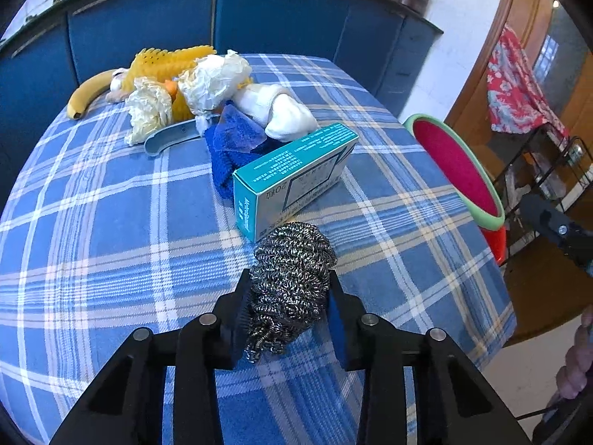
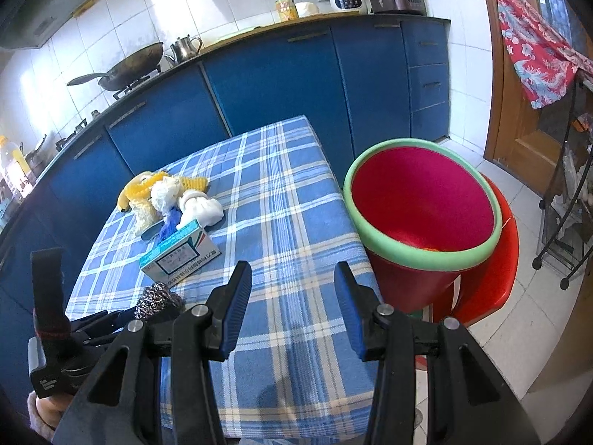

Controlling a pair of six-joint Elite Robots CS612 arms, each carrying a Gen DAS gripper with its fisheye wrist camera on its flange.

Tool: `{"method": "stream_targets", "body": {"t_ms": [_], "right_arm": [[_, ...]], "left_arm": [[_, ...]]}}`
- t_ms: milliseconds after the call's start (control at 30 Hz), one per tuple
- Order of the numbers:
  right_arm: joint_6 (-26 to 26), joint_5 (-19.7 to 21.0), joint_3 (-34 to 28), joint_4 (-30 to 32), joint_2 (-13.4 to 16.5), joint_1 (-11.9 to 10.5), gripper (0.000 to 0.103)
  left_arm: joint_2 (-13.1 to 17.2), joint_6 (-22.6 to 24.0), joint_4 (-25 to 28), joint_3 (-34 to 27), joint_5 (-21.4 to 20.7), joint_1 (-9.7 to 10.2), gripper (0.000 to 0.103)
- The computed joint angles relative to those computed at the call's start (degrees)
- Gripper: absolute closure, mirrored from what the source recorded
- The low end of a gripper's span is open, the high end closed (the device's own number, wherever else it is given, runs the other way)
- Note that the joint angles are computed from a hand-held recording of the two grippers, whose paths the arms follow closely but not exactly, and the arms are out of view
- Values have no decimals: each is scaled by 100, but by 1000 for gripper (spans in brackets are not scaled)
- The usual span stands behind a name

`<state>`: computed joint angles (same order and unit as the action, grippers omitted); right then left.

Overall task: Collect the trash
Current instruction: 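Lift the steel wool with the left tool while the right tool grasps the teal box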

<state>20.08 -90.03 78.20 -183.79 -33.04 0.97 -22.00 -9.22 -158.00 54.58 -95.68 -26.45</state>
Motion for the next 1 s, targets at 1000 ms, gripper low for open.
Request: {"method": "stream_targets", "body": {"t_ms": [1000], "right_arm": [[-15, 493, -905, 982, 395, 211, 55]], "left_arm": [[-210, -1051, -909, 342, 872, 402, 67]]}}
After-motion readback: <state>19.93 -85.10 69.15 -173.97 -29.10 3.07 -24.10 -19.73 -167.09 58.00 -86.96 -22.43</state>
